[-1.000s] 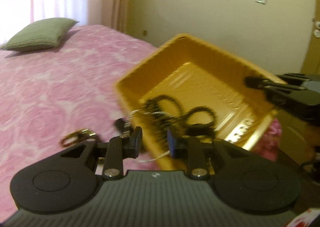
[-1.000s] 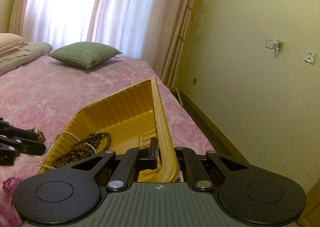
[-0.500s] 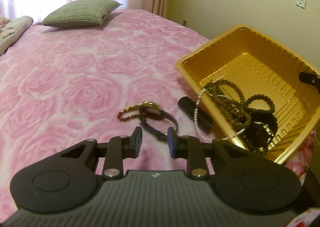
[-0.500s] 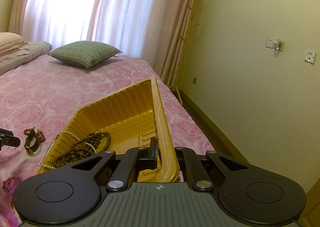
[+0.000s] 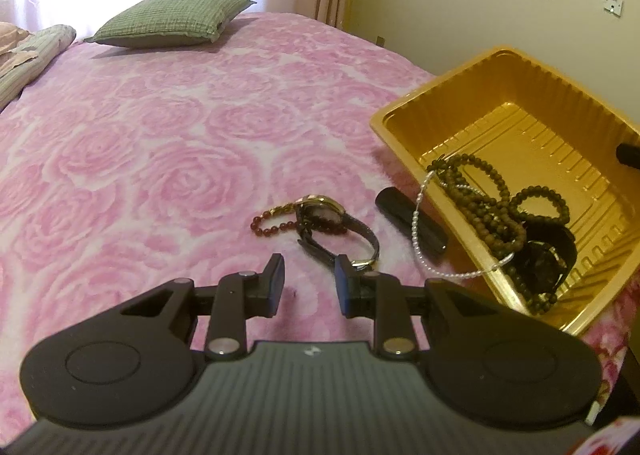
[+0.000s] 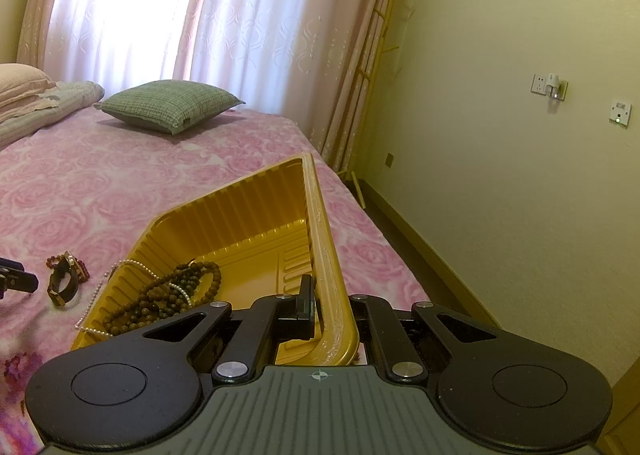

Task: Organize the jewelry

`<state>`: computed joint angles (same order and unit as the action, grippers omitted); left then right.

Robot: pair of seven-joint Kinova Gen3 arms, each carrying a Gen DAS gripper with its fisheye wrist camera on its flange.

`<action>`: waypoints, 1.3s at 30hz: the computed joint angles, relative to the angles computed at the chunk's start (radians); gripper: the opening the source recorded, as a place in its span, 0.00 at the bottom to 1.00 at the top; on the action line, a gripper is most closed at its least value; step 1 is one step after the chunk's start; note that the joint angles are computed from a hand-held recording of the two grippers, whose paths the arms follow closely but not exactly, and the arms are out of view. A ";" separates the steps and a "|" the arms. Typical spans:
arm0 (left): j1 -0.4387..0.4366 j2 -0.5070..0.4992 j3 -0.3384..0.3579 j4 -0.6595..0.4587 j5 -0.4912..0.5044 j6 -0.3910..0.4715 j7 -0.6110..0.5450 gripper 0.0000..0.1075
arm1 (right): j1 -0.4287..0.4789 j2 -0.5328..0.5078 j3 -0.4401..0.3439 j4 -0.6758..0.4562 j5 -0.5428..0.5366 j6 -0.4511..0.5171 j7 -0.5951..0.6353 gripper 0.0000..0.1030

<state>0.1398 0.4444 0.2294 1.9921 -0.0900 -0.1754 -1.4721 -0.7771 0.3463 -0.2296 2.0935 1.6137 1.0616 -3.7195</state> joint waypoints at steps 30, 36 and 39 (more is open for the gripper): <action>0.063 0.064 -0.011 -0.094 -0.020 0.047 -0.127 0.09 | 0.010 0.001 0.001 0.005 -0.006 -0.011 -0.001 0.06; 0.011 0.042 0.027 -0.070 -0.026 0.040 -0.136 0.05 | 0.014 -0.003 0.002 0.008 -0.006 -0.018 -0.005 0.06; -0.036 0.027 0.064 -0.055 -0.036 0.032 -0.124 0.05 | 0.014 -0.003 0.002 0.008 -0.006 -0.018 -0.005 0.06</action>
<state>0.1034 0.4719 0.2936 1.9369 -0.1262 -0.1436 -1.5962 -0.7634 0.3429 -0.2278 2.1017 1.6075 1.0438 -3.7248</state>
